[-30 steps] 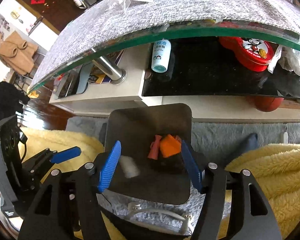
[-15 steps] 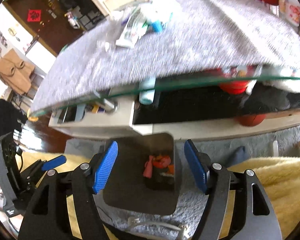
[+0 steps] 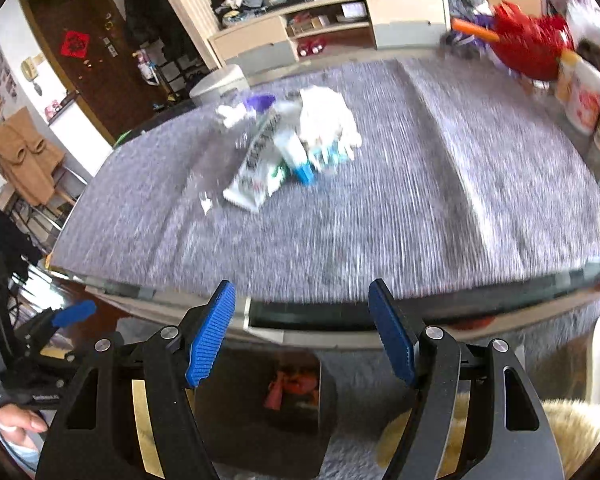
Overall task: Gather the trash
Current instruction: 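Lower the white tube and orange paper into the bin and release both, then grasp the clear plastic bag with the left tool while the right tool grasps the small clear cup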
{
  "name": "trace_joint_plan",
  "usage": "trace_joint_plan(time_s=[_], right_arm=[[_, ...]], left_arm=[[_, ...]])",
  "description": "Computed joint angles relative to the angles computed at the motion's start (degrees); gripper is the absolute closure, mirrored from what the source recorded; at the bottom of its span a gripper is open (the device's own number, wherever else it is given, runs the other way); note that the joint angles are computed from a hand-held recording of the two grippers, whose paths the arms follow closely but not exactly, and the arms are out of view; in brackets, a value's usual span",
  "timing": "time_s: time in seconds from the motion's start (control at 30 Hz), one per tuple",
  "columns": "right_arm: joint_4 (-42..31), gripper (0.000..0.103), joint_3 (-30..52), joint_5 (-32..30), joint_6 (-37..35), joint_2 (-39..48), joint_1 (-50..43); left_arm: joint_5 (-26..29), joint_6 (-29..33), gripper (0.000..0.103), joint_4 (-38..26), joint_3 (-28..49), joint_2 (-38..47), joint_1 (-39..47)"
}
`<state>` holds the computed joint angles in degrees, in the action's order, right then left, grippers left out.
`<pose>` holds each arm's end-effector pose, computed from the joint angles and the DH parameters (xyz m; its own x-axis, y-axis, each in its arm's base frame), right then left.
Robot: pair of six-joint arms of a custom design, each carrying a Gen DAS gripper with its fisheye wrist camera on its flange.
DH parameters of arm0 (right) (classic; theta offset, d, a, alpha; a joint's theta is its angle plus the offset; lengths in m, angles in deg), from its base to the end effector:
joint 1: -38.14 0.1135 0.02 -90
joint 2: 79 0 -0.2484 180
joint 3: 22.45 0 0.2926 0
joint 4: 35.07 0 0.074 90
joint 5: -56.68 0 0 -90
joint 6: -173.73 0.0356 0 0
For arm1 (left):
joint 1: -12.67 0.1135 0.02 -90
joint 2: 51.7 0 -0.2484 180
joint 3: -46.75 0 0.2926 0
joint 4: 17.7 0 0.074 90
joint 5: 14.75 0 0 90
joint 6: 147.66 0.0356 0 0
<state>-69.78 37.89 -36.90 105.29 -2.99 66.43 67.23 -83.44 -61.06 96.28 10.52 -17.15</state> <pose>0.2733 0.1496 0.1911 -0.8175 -0.0235 -0.5754 -0.2233 0.9340 0.2791 0.2200 -0.1204 0.1784 -0.8328 -0.0190 -0.5532 0.0695 0.9879 -0.1387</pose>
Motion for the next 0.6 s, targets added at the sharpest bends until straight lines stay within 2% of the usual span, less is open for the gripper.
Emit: trace_joint_plan(time_s=[0.17,0.27,0.33,0.47,0.6], right_arm=[[2.82,0.035,4.73,-0.25,-1.89,5.38,-0.82],[4.93,0.05,7.74,-3.13,-2.72,9.66,-1.89],[5.81,0.057,9.29,-2.89,-2.94,11.89,-1.75],[7.32,0.066,11.85,-2.17,-3.79,15.29,-1.96],[7.66,0.07,14.77,-0.29,-6.19,18.5,-1.35]], left_arm=[[-0.24,3.91,0.008,0.58,5.89,4.96,3.2],[0.32,5.53,0.008,1.16,9.6,8.39,5.21],[0.97,6.33,0.009,1.4,11.53,10.2,6.21],[2.73,8.09,0.018,1.85,16.41,15.11,8.09],[4.6,9.04,0.029,1.71,21.22,20.36,9.35]])
